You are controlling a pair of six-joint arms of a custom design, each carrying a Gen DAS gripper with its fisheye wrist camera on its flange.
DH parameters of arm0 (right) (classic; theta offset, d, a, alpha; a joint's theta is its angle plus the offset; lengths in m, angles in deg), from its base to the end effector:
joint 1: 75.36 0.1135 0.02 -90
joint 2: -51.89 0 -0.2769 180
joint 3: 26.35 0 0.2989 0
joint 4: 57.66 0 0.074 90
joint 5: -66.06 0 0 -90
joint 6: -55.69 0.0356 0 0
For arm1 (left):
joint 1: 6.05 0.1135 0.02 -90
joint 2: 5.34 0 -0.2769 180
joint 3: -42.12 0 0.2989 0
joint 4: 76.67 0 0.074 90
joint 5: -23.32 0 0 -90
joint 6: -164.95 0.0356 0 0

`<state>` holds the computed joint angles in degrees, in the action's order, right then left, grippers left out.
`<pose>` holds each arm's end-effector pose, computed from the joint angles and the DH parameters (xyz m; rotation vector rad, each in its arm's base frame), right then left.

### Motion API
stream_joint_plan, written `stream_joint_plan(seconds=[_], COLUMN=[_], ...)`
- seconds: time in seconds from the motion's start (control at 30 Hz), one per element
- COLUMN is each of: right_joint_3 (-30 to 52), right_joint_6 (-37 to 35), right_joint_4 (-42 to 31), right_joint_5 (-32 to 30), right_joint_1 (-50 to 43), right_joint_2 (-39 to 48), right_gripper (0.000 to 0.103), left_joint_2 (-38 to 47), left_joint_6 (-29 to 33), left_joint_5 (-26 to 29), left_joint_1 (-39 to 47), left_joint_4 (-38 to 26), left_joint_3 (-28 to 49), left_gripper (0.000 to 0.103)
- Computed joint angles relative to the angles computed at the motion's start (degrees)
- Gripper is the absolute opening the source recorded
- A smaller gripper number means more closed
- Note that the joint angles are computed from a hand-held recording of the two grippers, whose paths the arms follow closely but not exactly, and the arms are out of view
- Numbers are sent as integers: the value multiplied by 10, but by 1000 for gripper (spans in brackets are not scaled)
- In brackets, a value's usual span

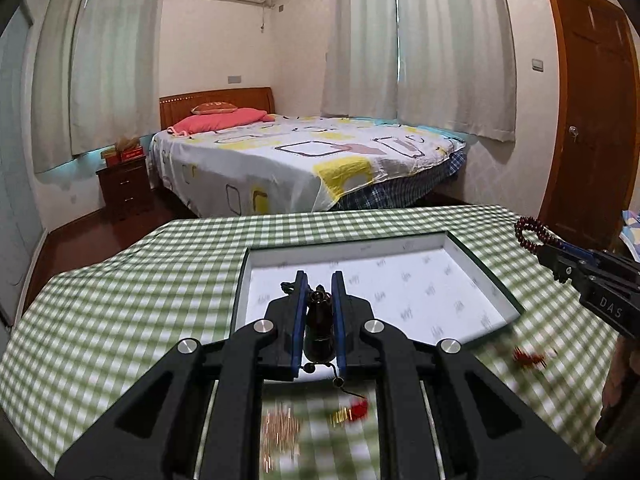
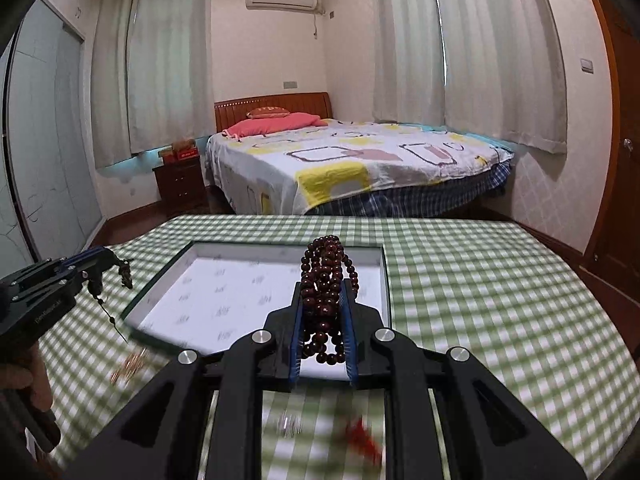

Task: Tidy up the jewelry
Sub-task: 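Carry both items into the green box and open both tools, then withdraw left tool toward the white jade bangle while right tool approaches the pearl brooch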

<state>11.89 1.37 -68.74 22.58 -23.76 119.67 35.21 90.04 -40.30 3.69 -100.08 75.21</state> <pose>0.1756 0.1800 0.1583 0.1143 2.0321 0.0124 0.1967 0.0177 0.2004 0.3657 2.0227 -0.2179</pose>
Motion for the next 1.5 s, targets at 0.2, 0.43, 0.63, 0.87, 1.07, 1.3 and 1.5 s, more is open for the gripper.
stream_joint_plan(seconds=[0.2,0.43,0.63,0.87,1.07,1.3,1.5], right_joint_3=[54,134,181,203,197,118,61], right_joint_6=[-89,-95,-85,-75,-84,-75,-46], right_joint_4=[113,121,72,34,39,69,35], right_joint_5=[-117,-213,-242,-262,-249,-179,-72], right_joint_1=[-132,-217,-235,-245,-239,-189,-93], right_joint_2=[118,255,300,319,306,202,91], right_gripper=[18,18,19,24,60,60,60], left_joint_2=[255,456,529,572,562,439,253], left_joint_6=[-39,-57,-54,-64,-59,-81,-84], left_joint_5=[-65,-108,-128,-120,-120,-96,-65], left_joint_1=[-67,-92,-93,-90,-94,-78,-45], left_joint_4=[149,138,78,22,34,95,72], left_joint_3=[86,218,287,335,325,228,124], left_gripper=[12,12,13,45,52,63,70])
